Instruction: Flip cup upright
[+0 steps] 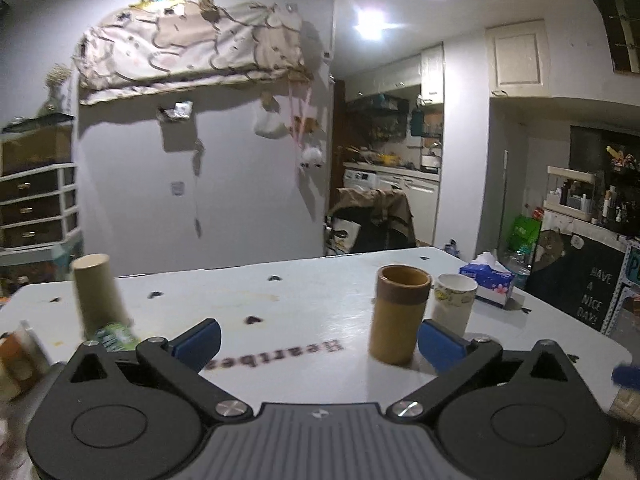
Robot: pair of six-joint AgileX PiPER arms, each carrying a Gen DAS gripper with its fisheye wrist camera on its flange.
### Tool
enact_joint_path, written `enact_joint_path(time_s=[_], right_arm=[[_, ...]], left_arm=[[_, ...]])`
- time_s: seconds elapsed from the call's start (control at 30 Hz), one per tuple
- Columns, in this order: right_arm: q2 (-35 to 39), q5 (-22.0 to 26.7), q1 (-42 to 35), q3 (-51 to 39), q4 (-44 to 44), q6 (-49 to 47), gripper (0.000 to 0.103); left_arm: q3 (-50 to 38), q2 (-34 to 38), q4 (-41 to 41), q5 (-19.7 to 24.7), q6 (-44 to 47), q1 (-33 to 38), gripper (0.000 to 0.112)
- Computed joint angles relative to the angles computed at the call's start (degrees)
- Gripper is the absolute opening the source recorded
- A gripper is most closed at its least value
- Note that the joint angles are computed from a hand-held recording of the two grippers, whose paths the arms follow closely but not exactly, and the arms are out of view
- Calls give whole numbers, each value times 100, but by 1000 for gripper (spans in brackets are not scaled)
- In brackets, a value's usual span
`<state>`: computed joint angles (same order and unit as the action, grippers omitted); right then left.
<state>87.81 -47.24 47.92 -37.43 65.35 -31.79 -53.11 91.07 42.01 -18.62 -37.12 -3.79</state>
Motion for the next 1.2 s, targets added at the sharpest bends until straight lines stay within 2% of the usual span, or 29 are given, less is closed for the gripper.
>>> enact_joint_path(time_s=[0.13, 0.27, 0.5, 0.6, 0.83, 1.2], right_arm=[[52, -388, 307, -43, 242, -327, 98], [153, -759, 593, -122, 569, -597, 99], [242, -1018, 820, -165, 830, -732, 103], [271, -1111, 910, -173, 933, -777, 103], [325, -1384, 1129, -186, 1233, -1018, 103], [231, -1454, 1171, -88, 1311, -1031, 103]], left_arm=[[858, -504, -504, -483, 702, 255, 103], [1474, -914, -1227, -650, 1497, 317, 103], [2106, -1281, -1108, -826, 1404, 513, 103], [2240, -1360, -1161, -758, 1412, 511, 103], [2370, -1514, -1125, -711, 1284, 569, 103], [2478, -1613, -1242, -726, 1351, 635, 103]])
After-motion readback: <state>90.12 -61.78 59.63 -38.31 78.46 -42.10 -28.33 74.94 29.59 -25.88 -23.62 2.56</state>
